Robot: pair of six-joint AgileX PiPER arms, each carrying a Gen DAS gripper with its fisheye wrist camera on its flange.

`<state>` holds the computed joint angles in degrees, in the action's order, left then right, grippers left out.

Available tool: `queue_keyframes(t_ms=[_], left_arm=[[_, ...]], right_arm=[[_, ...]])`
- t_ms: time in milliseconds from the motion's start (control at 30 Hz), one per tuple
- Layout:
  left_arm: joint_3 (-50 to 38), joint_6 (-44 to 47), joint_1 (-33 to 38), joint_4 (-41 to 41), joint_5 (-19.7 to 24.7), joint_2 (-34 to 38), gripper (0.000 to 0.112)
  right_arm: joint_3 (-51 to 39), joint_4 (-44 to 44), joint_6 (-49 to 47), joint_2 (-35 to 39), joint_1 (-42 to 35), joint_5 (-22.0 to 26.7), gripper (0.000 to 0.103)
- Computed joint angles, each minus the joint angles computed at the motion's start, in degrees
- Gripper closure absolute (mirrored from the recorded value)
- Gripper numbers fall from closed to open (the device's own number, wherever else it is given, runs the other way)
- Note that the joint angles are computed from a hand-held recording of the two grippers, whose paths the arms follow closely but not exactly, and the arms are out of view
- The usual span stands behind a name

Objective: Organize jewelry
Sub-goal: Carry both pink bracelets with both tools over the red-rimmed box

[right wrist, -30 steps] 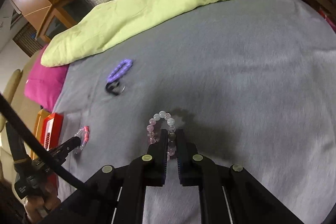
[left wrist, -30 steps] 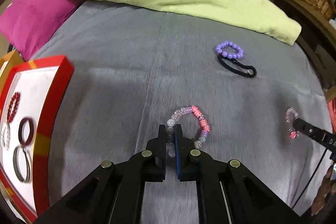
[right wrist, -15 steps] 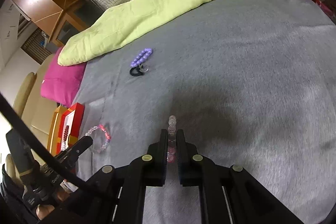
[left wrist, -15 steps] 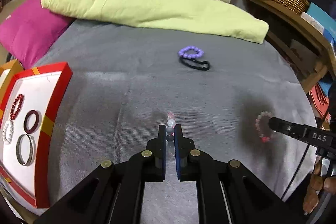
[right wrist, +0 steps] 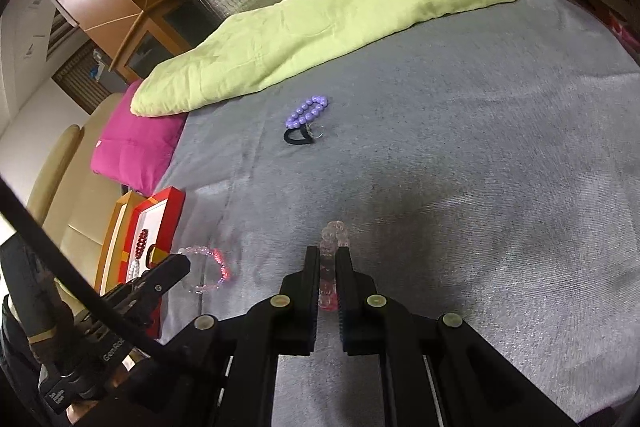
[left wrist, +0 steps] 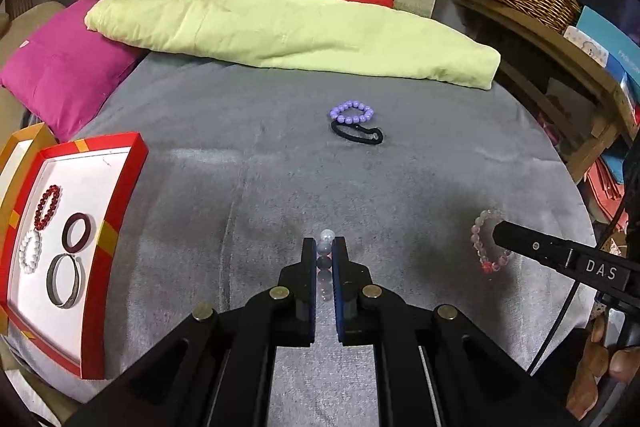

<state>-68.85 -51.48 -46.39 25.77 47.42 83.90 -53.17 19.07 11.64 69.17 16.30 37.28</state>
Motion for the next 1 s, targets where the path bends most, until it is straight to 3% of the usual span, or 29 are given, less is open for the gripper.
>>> queue_keyframes(t_ms=[267, 600, 1000], left_arm=[[1.71, 0.54, 1.43, -1.1, -0.92, -1.67, 0.105], [4.76, 9.19, 7.82, -12.73, -5.98, -5.94, 0.105], [6.65, 5.35, 6.88, -9.08, -5.5, -7.63, 0.105]], right_arm=[[0.46, -0.19, 0.7, -0.29, 0.56, -0.05, 0.094], [0.84, 1.17, 0.0, -0.87, 0.73, -0.33, 0.094], [3.03, 5.86, -4.01, -1.23, 0.59, -1.6, 0.094]])
